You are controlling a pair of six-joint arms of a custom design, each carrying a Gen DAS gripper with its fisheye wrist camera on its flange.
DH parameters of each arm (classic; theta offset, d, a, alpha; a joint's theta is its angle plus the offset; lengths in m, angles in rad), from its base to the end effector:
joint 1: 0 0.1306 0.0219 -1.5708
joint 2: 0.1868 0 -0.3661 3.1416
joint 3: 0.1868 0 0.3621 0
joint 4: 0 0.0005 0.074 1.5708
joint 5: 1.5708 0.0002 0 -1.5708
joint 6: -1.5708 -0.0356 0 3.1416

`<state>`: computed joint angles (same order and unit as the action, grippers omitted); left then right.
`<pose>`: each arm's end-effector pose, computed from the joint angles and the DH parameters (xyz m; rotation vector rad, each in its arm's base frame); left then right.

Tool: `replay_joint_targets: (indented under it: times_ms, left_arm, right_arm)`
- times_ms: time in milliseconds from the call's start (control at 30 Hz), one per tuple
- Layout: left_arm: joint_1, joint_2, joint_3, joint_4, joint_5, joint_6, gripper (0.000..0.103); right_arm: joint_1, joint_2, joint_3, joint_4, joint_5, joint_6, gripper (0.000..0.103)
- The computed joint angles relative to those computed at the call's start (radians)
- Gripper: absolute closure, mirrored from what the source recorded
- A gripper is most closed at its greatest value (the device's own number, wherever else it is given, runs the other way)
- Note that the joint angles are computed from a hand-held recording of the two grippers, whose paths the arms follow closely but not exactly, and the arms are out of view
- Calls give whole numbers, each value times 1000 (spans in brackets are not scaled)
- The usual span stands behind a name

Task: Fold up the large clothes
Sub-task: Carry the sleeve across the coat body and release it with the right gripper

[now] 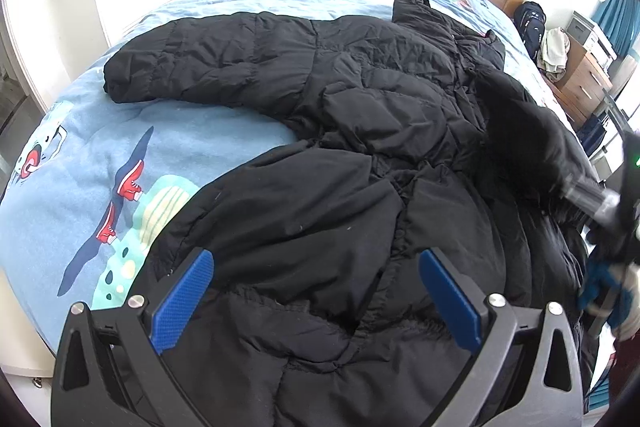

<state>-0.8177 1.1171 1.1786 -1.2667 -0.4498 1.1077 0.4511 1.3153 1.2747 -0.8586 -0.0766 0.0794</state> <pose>0.2328 -0.2265 0.4069 -0.4786 2.5260 -0.0540 0.3829 0.1880 0.3953 -0.6831 2.3879 0.2537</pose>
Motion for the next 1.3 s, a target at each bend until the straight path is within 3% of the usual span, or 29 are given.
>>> replay_joint_targets:
  times_ms: [167, 267, 300, 333, 400, 533, 700, 967, 1167, 1300]
  left_arm:
    - [-13, 3, 9, 3, -19, -15, 0]
    - [-15, 10, 20, 7, -9, -26, 0]
    - [-15, 15, 26, 6, 0, -31, 0]
    - [-16, 18, 28, 3, 4, -33, 0]
    - [-15, 30, 34, 1, 24, -43, 0]
    - [-12, 53, 47, 11, 56, -72, 0]
    - [7, 126, 112, 37, 77, -145, 0]
    - [55, 370, 361, 87, 81, -301, 0]
    - [78, 600, 586, 98, 115, -402, 0]
    - [101, 669, 585, 122, 160, -402, 0]
  right_arm:
    - [0, -21, -33, -8, 24, 22, 91]
    - [-1, -37, -33, -27, 18, 32, 81]
    - [4, -44, -38, -29, 13, 36, 66]
    - [2, -59, -47, -36, -10, 46, 45]
    - [17, -77, -52, -46, -44, 45, 27]
    - [9, -136, -75, -70, -111, 58, 28]
    - [-107, -171, -41, -73, -121, 35, 29]
    - [-289, -47, 96, -88, -70, -15, 34]
    - [-314, 33, 104, -95, -122, -47, 34]
    - [-320, 50, 58, -71, -121, -39, 32]
